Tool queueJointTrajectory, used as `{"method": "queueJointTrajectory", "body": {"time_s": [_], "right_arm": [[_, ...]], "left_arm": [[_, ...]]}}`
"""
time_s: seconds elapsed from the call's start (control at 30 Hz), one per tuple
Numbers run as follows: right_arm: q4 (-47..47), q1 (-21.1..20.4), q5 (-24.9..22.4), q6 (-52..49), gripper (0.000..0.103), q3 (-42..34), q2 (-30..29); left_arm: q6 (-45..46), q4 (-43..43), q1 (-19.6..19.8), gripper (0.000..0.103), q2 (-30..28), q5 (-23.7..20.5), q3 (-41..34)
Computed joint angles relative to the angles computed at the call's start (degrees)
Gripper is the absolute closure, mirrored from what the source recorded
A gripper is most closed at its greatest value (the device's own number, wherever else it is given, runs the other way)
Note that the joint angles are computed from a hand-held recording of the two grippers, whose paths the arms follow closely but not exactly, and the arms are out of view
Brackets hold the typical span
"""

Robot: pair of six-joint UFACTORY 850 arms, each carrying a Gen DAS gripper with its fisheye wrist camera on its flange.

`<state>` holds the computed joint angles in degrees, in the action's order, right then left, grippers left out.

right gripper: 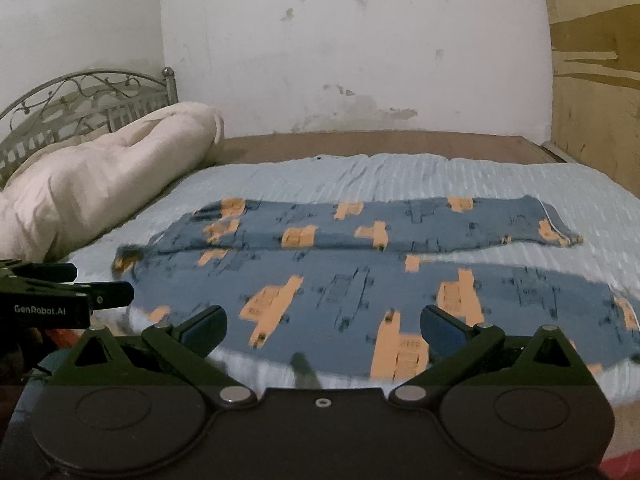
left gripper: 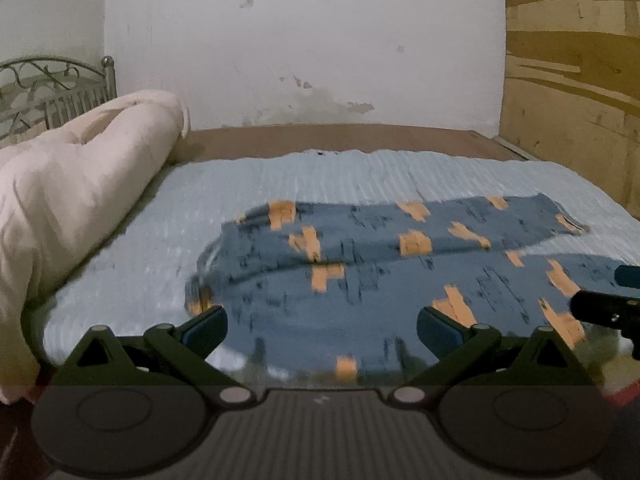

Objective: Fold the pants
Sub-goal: 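Move both tools down to the pants legs' hem ends and open the grippers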

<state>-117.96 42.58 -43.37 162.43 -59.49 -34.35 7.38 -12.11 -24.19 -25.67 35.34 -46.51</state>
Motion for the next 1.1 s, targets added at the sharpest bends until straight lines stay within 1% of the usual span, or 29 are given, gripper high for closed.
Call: {"method": "queueJointTrajectory", "body": {"time_s": [0.23,0.37,0.53,0.67,0.73,0.87,0.93,0.97,1.03,1.07,1.1], "right_arm": [[-2.3,-4.6,1.9,-4.1,0.001,-4.6,-2.1],[-3.2,-7.3,3.8,-7.4,0.001,-8.1,-4.4],[-4.4,-10.3,6.5,-11.0,0.001,-12.6,-7.5],[-10.2,-13.4,7.8,-12.0,0.001,-15.4,-9.8],[-12.4,-15.0,8.4,-13.0,0.001,-17.0,-10.8],[-16.3,-18.3,11.8,-15.0,0.001,-21.4,-13.5],[-18.1,-20.2,15.2,-14.3,0.001,-24.1,-15.2],[-18.6,-20.7,16.1,-14.4,0.001,-25.1,-16.0],[-19.0,-21.8,18.3,-16.8,0.001,-27.7,-17.7],[-18.4,-22.3,20.1,-19.5,0.001,-29.5,-18.8],[-19.8,-23.0,22.2,-19.9,0.001,-31.1,-19.8]], "left_arm": [[8.8,-6.5,0.9,0.001,-5.0,-3.3,-9.4],[12.9,-9.4,1.7,0.001,-8.8,-5.9,-15.4],[20.3,-14.8,2.5,0.001,-14.3,-9.6,-23.8],[27.1,-20.3,3.3,0.001,-19.2,-13.9,-31.7],[30.2,-22.7,3.8,0.001,-21.3,-15.3,-35.0],[39.8,-29.0,4.3,0.001,-25.2,-17.3,-41.2],[42.8,-30.3,4.5,0.001,-26.5,-17.8,-43.4],[44.2,-30.9,4.6,0.001,-27.1,-18.3,-44.4],[47.8,-33.0,4.8,0.001,-28.5,-19.2,-46.6],[49.8,-34.4,4.9,0.001,-29.2,-19.6,-47.9],[51.7,-35.7,5.0,0.001,-29.9,-19.9,-49.0]]}}
